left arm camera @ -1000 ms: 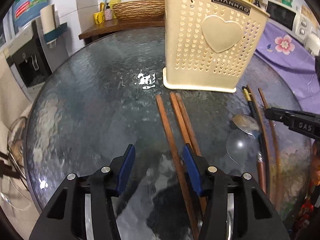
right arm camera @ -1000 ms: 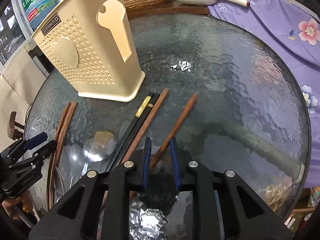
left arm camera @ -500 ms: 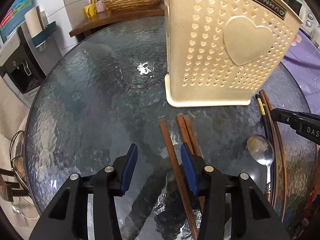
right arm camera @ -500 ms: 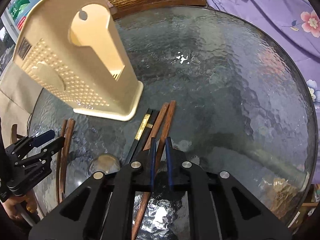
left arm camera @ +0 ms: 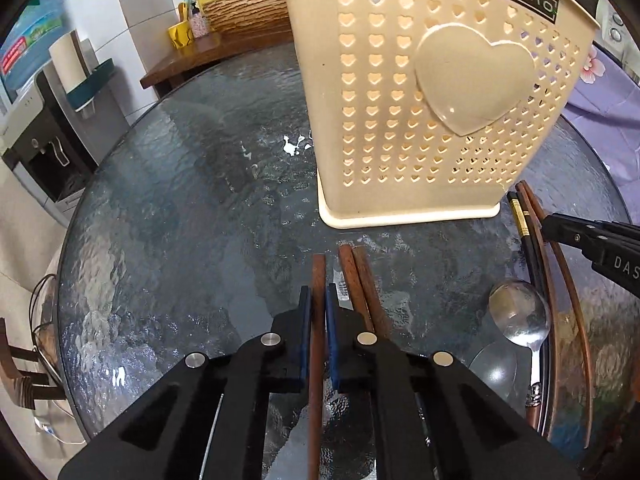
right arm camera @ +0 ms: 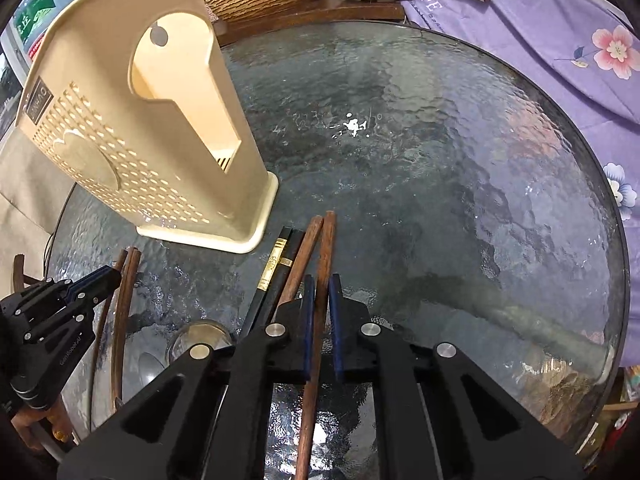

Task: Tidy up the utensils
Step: 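Lift the left gripper's chopstick upright over the holder while the right gripper carries its chopstick there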

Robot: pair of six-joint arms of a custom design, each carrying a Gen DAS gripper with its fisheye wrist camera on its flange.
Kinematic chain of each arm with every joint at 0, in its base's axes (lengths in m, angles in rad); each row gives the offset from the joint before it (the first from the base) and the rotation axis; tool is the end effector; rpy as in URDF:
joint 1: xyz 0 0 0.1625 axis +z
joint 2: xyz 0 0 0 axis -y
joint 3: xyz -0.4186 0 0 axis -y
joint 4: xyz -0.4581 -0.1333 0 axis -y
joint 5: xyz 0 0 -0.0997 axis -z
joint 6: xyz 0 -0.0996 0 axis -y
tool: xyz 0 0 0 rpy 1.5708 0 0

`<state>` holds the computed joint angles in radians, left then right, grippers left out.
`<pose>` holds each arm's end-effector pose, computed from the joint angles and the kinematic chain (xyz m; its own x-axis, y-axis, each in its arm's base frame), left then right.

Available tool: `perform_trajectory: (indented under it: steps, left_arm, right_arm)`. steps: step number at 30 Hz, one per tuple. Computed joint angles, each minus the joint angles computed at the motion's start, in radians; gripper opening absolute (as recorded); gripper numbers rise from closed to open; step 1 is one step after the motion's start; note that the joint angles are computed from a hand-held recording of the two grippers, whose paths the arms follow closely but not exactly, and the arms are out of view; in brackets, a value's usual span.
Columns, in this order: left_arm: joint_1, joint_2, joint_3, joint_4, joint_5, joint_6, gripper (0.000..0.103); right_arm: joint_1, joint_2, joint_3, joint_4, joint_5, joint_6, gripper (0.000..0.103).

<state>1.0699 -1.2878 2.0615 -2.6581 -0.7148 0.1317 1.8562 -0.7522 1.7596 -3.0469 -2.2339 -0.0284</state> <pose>-0.0858 -0.5910 0.2130 -0.6209 0.2190 -0.7527 0.5430 0.8126 -0.2115 0.2590 -0.6272 0.0362 -0.8270 0.0206 0.5618 -0.2748 0.8570 -0.4360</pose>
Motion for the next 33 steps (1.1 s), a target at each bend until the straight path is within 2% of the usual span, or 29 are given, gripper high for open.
perform_trajectory:
  steps: [5,8,11,21,26,33]
  left_arm:
    - [-0.009,0.001,0.032,-0.071,0.032,0.018,0.007]
    - [-0.002,-0.027,0.046,-0.097,-0.003,0.01,0.007]
    - [-0.012,-0.072,0.071,-0.156,-0.022,0.029,0.007]
    - [-0.099,-0.276,0.143,-0.261,-0.1,0.045,0.007]
    - [-0.16,-0.331,0.175,-0.325,-0.099,0.09,0.007]
    - [-0.178,-0.37,0.204,-0.322,-0.102,0.092,0.007]
  right_arm:
    - [-0.014,-0.041,0.077,-0.085,0.068,-0.015,0.008]
    - [-0.016,-0.072,0.111,-0.13,0.115,-0.03,0.008]
    - [-0.001,-0.104,0.145,-0.201,0.143,-0.085,0.007]
    - [0.05,-0.25,0.249,-0.323,0.309,-0.178,0.007]
    - [0.084,-0.281,0.267,-0.337,0.319,-0.201,0.007]
    - [0.107,-0.303,0.283,-0.336,0.306,-0.248,0.007]
